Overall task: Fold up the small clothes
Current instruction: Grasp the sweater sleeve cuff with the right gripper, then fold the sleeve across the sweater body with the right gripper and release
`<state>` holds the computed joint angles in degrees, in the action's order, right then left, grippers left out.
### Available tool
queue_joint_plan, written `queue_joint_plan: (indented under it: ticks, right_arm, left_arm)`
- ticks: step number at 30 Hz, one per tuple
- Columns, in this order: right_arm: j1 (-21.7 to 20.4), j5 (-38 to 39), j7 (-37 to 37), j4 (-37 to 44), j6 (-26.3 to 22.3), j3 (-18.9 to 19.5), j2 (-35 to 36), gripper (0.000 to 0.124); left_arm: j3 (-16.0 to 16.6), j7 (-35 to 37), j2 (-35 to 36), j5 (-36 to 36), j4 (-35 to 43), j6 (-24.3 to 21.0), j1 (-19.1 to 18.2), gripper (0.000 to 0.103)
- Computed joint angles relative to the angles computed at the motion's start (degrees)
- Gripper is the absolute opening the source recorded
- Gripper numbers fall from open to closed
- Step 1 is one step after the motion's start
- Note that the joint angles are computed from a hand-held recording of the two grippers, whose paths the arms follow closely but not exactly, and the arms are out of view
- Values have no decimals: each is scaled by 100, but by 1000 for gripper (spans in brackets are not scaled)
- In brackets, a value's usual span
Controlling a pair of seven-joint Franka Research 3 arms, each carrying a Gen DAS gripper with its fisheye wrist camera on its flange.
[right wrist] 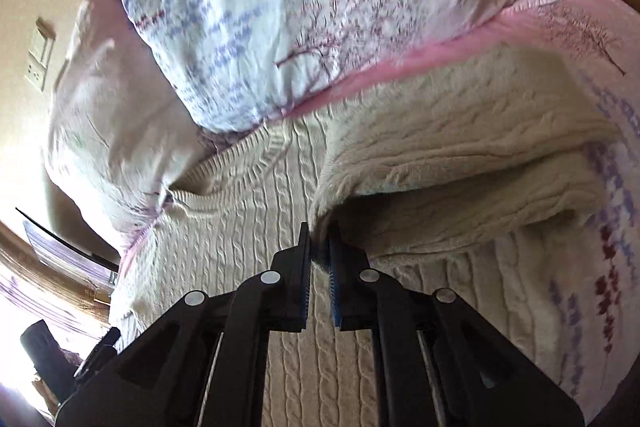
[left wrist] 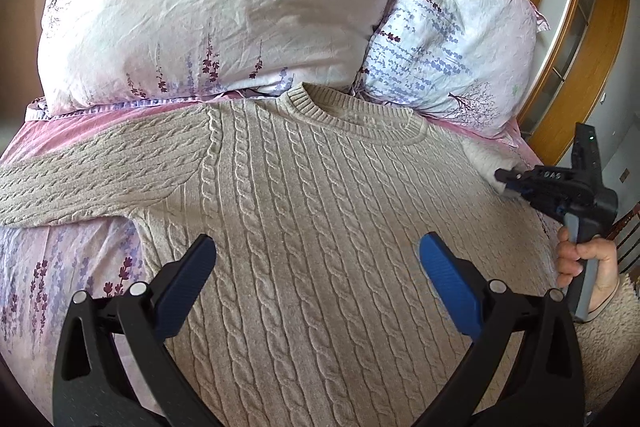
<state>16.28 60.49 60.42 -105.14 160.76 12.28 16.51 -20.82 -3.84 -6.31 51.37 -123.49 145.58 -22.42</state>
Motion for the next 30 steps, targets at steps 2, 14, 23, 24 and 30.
queue_joint_plan:
  ticks: [2,14,23,24,30]
  right_arm:
    - [-89,252,51,5,-135,34,-7,18]
    - [-227,1303,567,30,719,-280,-11,30]
    - [-415,1614,-1540,521,1266,731,30,9]
    - [-323,1620,-1772,534,1148,740,5,9]
    - [827,-1122,-391,847,-191,47,503,13]
  left_arm:
    - [6,-36,-19,87,5,73,17,101]
    - [258,-522,213,287,-22,1541,322,101]
    - [331,-1633,175,1016,-218,2411,687,101]
    - [332,-1865,162,1179,-219,2474,741,101]
    - [398,-3257,196,2010,-242,2908,974,100]
